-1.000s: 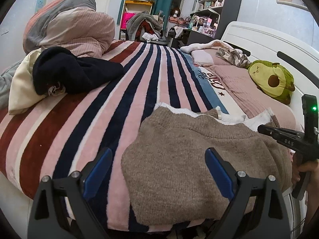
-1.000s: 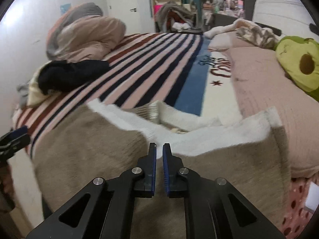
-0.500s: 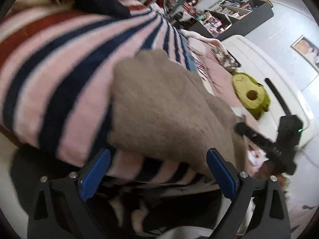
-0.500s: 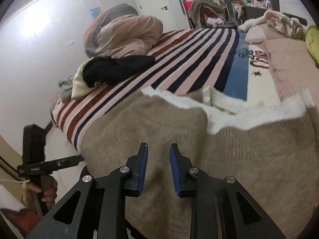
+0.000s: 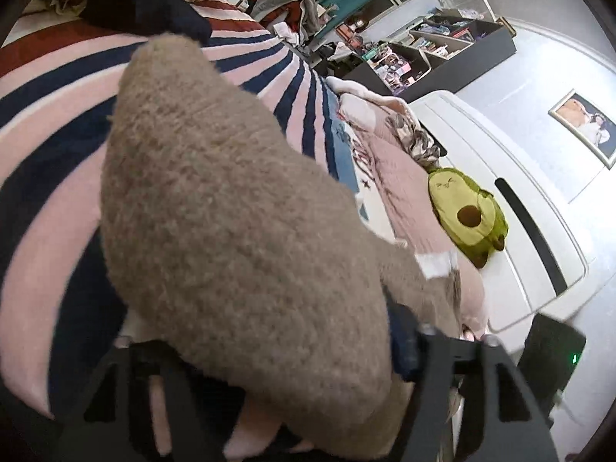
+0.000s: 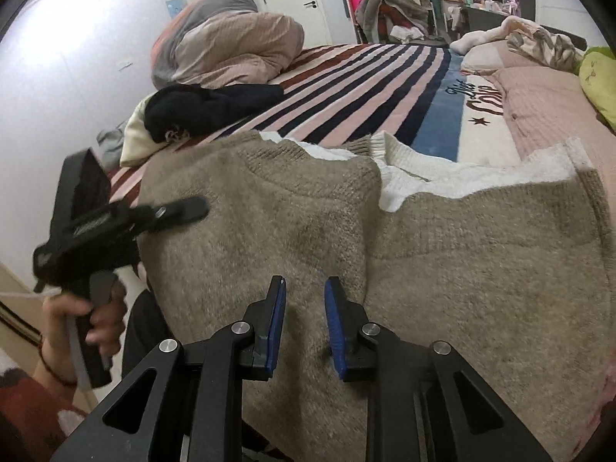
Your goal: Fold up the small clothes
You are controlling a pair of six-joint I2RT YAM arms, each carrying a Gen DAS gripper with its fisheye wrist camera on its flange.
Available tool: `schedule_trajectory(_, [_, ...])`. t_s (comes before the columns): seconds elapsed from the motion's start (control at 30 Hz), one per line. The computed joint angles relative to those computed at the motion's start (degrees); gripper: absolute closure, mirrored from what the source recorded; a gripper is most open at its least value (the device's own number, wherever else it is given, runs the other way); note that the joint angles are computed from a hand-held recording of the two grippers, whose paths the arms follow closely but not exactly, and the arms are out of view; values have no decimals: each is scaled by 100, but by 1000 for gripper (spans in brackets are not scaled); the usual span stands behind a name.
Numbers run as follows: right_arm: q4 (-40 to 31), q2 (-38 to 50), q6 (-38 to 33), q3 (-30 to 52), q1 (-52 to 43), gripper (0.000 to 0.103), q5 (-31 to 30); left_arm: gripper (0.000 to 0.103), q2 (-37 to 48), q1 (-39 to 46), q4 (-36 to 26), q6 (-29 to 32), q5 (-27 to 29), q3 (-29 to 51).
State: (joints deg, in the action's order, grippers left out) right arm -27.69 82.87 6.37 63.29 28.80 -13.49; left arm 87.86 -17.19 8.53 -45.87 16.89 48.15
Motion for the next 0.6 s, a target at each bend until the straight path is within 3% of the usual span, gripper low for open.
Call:
schedule_trajectory(0.13, [73,13,55,-131,146,87,312,66,-93,-38,-171,342,-267,241])
schedule_trajectory(0.4, [483,586,436,78,552,87,327,74,-876,562,-157,509,-380,-296])
schedule_trajectory(0.6, [553,1298,435,772,1030,88,118,75,-1803,1207,-760,986,-563,-719])
